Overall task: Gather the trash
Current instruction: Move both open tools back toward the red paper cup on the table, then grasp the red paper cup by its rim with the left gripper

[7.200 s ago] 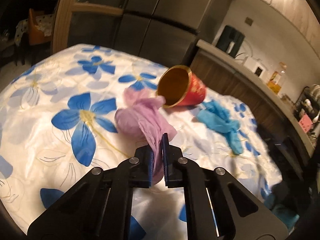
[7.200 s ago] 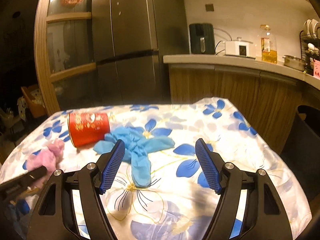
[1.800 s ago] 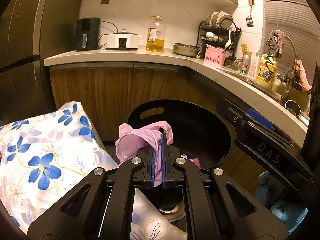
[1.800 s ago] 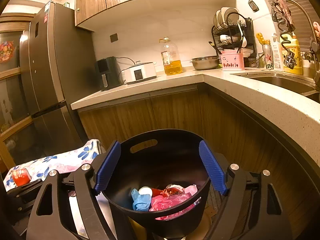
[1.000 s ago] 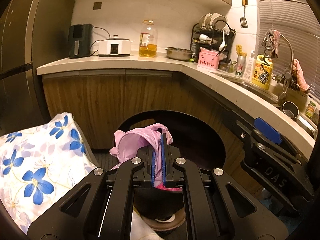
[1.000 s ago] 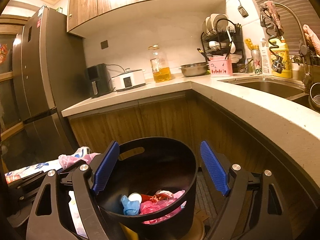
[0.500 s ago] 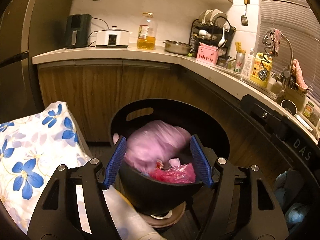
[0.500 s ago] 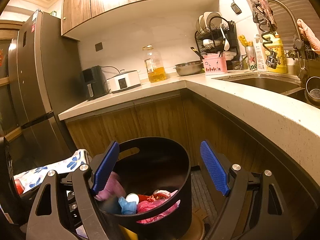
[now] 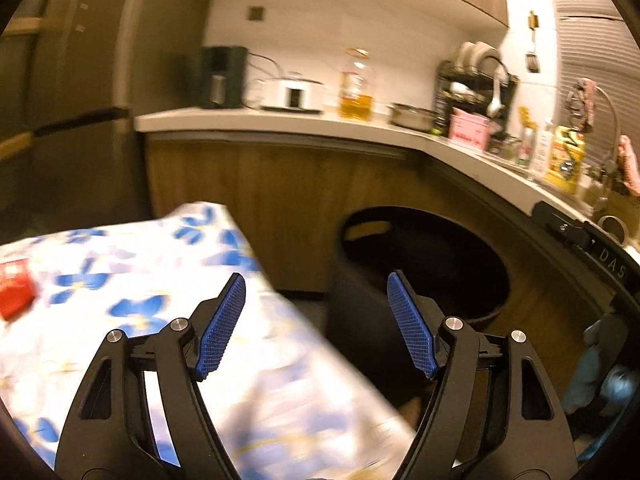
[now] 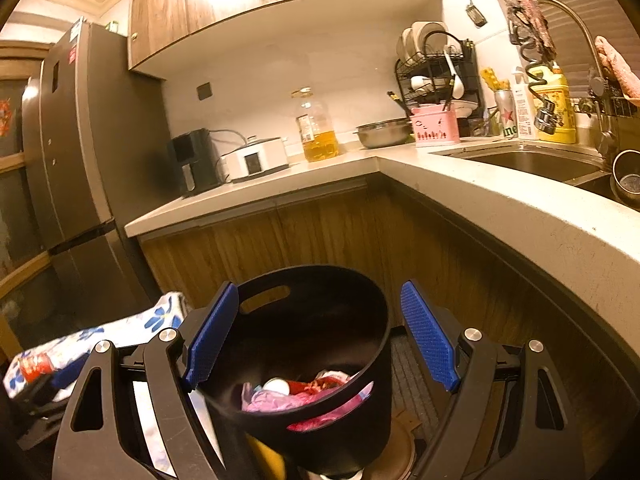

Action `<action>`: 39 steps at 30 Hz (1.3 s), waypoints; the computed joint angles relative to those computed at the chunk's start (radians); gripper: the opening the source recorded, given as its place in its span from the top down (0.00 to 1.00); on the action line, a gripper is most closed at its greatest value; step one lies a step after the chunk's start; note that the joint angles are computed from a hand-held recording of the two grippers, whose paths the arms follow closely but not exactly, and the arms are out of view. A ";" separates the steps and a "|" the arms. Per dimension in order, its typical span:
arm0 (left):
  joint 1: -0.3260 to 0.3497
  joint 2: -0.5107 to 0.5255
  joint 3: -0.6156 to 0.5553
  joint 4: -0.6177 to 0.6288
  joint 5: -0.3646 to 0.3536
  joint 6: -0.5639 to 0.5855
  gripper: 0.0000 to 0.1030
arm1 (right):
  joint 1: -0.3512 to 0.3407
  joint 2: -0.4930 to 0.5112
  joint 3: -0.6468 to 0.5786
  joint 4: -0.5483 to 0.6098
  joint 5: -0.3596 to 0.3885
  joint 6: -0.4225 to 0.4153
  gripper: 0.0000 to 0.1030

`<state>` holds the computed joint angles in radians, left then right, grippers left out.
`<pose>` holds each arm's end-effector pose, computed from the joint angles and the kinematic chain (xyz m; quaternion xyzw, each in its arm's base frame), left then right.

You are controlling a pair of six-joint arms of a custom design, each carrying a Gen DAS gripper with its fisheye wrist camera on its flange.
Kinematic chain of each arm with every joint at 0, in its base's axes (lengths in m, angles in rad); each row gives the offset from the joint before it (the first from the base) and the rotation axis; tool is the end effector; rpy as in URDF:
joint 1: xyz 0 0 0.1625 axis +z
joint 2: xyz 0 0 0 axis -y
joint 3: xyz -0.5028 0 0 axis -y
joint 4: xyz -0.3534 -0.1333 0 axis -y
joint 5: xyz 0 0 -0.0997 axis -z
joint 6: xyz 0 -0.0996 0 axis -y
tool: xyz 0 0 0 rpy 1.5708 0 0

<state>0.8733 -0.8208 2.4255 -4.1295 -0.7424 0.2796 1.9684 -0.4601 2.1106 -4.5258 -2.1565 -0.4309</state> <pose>-0.1263 -0.4726 0.2196 0.2185 0.8048 -0.4853 0.2626 0.2769 -0.4571 0.1078 0.1459 -0.7671 0.5772 0.2391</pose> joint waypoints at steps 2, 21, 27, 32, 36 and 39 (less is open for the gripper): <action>-0.011 -0.010 0.040 -0.078 0.071 0.020 0.28 | 0.011 0.010 0.001 0.010 0.001 -0.002 0.20; 0.000 -0.193 0.244 -0.465 0.408 0.137 0.19 | 0.158 0.130 -0.050 0.148 0.020 0.020 0.16; 0.083 -0.300 0.191 -0.484 0.341 0.266 0.19 | 0.211 0.177 -0.113 0.201 0.008 0.019 0.16; 0.199 -0.368 0.116 -0.357 0.239 0.270 0.20 | 0.233 0.209 -0.172 0.257 0.016 0.030 0.16; 0.290 -0.394 0.052 -0.196 0.160 0.210 0.28 | 0.237 0.234 -0.221 0.315 0.026 0.050 0.16; 0.347 -0.393 0.002 -0.095 0.130 0.194 0.34 | 0.237 0.247 -0.252 0.358 0.033 0.057 0.16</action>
<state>1.2206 -1.2142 2.4274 -4.2242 -0.6127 0.4733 2.2052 -0.2131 1.8582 -4.1681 -2.1235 -0.3738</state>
